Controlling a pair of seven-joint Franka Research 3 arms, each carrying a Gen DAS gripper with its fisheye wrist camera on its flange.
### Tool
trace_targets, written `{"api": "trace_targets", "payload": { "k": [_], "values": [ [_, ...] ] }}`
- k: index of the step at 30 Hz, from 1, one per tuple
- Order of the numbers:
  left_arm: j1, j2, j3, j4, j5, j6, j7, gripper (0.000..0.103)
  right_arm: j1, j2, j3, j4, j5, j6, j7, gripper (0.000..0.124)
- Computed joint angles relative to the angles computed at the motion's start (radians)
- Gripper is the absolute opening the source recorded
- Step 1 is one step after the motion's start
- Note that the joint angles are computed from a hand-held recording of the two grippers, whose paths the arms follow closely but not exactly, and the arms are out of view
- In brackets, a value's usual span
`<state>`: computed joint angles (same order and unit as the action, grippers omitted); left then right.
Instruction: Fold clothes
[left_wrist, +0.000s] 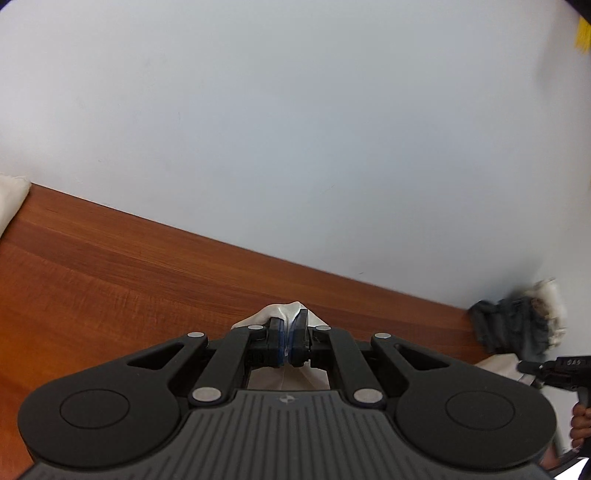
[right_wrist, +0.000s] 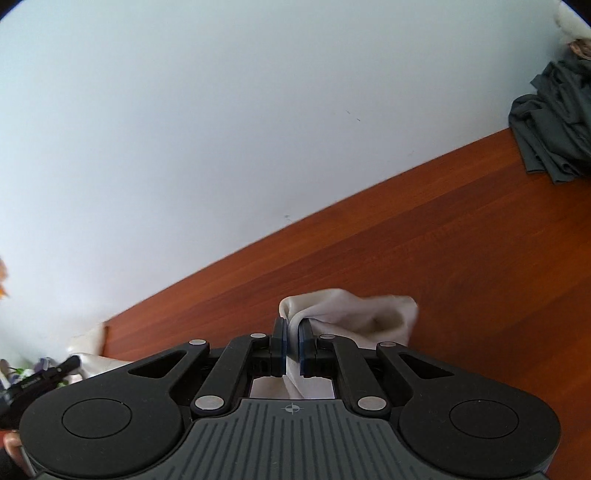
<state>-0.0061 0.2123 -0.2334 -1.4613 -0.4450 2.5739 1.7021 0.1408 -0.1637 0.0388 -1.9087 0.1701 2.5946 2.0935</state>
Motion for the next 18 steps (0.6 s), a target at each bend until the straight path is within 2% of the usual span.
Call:
{"api": "trace_targets", "payload": {
  "k": [4,6,8,9,10,12,14,15,18],
  "values": [
    [-0.042,0.129,0.019,0.134,0.15,-0.028,-0.097,0.006,0.002,0.135,-0.013,0.108,-0.007,-0.033,-0.036,0.01],
    [-0.05,0.178,0.023,0.195,0.205,-0.062,-0.147,0.007,0.007,0.189,-0.019,0.16,-0.056,-0.066,-0.026,0.013],
    [-0.058,0.231,0.028,0.265,0.256,-0.102,-0.192,0.009,0.013,0.232,-0.026,0.204,-0.08,-0.097,-0.036,0.02],
    [-0.063,0.259,0.03,0.303,0.281,-0.124,-0.214,0.012,0.016,0.254,-0.029,0.227,-0.088,-0.114,-0.044,0.028],
    [-0.062,0.275,0.027,0.328,0.29,-0.145,-0.232,0.017,0.02,0.267,-0.033,0.237,-0.095,-0.124,-0.051,0.034],
    [-0.054,0.278,0.015,0.329,0.297,-0.146,-0.245,0.045,0.025,0.279,-0.037,0.249,-0.103,-0.141,-0.078,0.035],
    [-0.042,0.255,0.002,0.287,0.293,-0.108,-0.229,0.059,0.028,0.278,-0.039,0.249,-0.106,-0.163,-0.105,0.043],
    [-0.034,0.245,-0.006,0.27,0.289,-0.104,-0.213,0.065,0.031,0.266,-0.04,0.238,-0.111,-0.171,-0.115,0.049],
    [-0.012,0.208,-0.025,0.217,0.264,-0.096,-0.157,0.068,0.035,0.255,-0.042,0.205,-0.139,-0.169,-0.14,0.055]
  ]
}}
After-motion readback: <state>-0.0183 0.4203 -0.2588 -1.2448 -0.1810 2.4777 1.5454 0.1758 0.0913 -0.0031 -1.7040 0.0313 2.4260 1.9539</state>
